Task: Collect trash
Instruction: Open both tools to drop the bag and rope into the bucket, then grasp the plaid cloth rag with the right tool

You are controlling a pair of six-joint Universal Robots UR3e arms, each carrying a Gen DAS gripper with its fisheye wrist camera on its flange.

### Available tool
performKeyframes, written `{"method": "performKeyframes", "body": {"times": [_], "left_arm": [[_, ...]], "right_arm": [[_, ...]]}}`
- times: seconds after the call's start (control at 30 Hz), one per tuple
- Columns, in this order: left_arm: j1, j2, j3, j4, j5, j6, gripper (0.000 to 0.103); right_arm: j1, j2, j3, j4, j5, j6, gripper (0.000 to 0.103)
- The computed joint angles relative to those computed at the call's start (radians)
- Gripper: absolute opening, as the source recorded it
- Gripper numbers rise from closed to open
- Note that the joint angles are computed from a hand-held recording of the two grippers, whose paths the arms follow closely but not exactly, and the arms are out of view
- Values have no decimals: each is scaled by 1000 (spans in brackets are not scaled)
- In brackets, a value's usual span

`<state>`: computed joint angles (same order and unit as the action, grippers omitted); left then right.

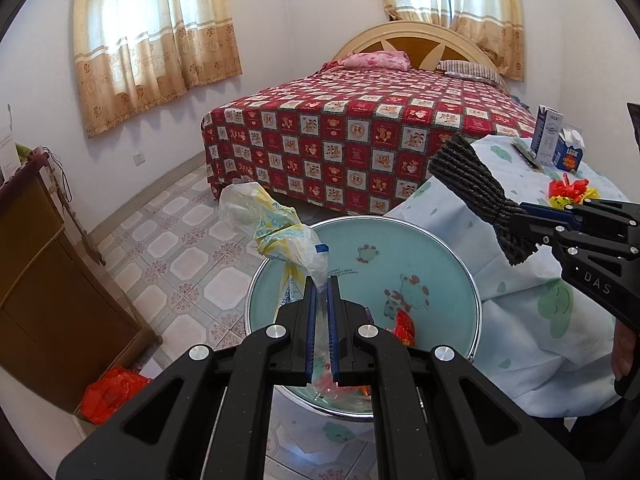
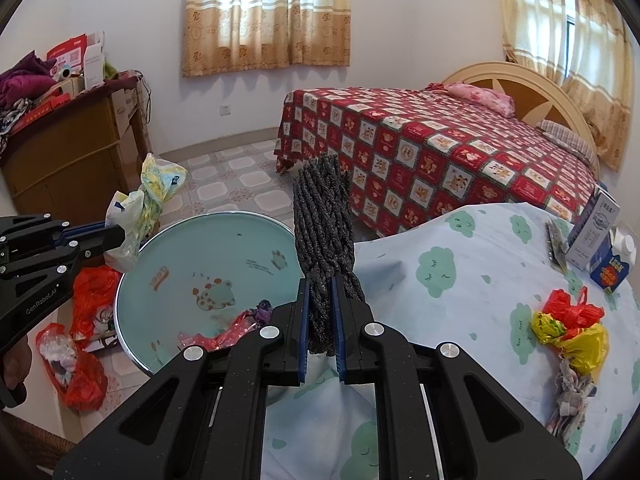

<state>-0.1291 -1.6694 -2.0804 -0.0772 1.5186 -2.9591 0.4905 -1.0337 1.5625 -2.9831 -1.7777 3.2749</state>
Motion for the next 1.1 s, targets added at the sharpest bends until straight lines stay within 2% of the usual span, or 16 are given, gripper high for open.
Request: {"method": "performKeyframes", "body": {"times": [0.5,0.67,0.73,0.8,0.87,1.0,1.03,1.1], "left_arm": [[-8,-14,-3,9,1,-9,5],[-5,-11,-11,9,-13,-3,8],[-8,-10,-15,11,-20,0,8],[-18,-15,-18,18,-18,0,12],[-26,-22,-20,26,-13,-3,28],[-31,-35,-13,20,-9,-5,38],[-33,-39,-12,21,-4,-13,48],[-41,-47,-9,24,10,-24,52]], "right_arm": [[19,24,-34,16,7,-6,11],[18,33,-42,23,55,-32,12],[19,36,-36,10,61,-32,33],[17,35,-28,7,62,-25,35],[14,31,-21,4,62,-20,35],[2,-9,40,-30,57,-3,38],[0,-20,57,-38,53,1,39],[-9,-72,134,-65,28,13,39]]}}
